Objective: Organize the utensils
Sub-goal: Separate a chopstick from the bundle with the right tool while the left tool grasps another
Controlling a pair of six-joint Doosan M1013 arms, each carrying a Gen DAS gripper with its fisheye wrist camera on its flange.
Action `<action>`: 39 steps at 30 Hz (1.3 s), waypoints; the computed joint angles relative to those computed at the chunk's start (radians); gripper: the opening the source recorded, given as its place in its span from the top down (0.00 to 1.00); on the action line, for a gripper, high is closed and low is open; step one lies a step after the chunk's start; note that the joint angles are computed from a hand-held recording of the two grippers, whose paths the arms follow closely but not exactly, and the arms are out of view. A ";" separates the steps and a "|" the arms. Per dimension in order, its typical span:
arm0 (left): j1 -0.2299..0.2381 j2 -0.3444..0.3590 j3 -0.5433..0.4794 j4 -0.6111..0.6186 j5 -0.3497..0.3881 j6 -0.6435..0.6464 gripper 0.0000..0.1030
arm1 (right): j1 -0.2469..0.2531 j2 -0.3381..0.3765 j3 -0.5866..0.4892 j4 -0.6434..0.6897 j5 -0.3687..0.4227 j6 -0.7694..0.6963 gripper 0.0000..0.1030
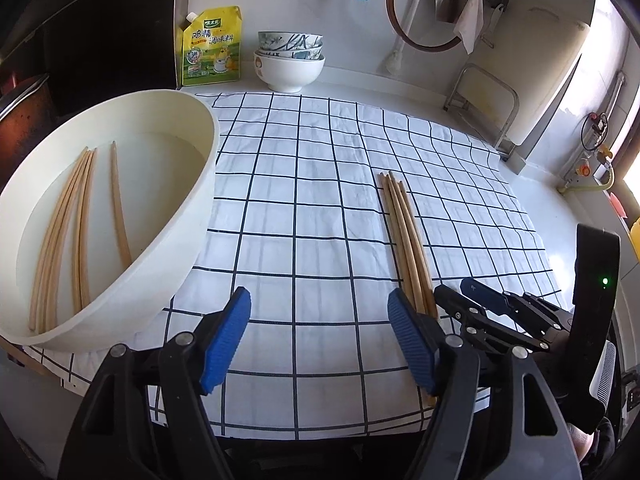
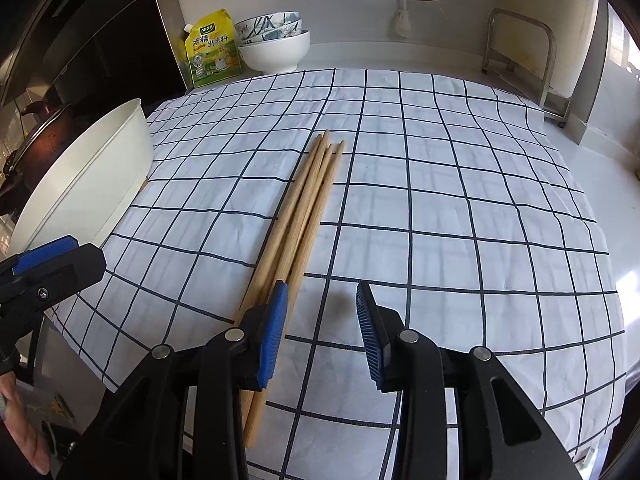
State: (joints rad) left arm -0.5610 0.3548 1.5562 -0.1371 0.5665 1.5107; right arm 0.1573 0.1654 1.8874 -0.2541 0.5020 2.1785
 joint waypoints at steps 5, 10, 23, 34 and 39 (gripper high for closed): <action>0.003 0.009 -0.005 -0.015 0.012 0.005 0.32 | 0.004 0.002 -0.003 -0.011 0.006 0.005 0.66; 0.003 0.013 -0.006 -0.019 0.013 0.007 0.32 | 0.005 0.008 -0.010 0.015 0.011 -0.024 0.66; -0.009 0.033 -0.024 -0.023 0.030 0.021 0.32 | -0.003 0.004 -0.001 -0.040 0.018 0.033 0.66; -0.032 0.076 -0.066 -0.018 0.067 0.043 0.32 | -0.046 -0.030 0.039 -0.081 0.022 0.093 0.66; -0.042 0.094 -0.083 0.004 0.086 0.037 0.32 | -0.068 -0.045 0.056 -0.032 -0.010 0.050 0.66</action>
State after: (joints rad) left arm -0.6027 0.4486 1.4728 -0.1327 0.6527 1.5477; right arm 0.0898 0.1203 1.9434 -0.2856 0.4920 2.2285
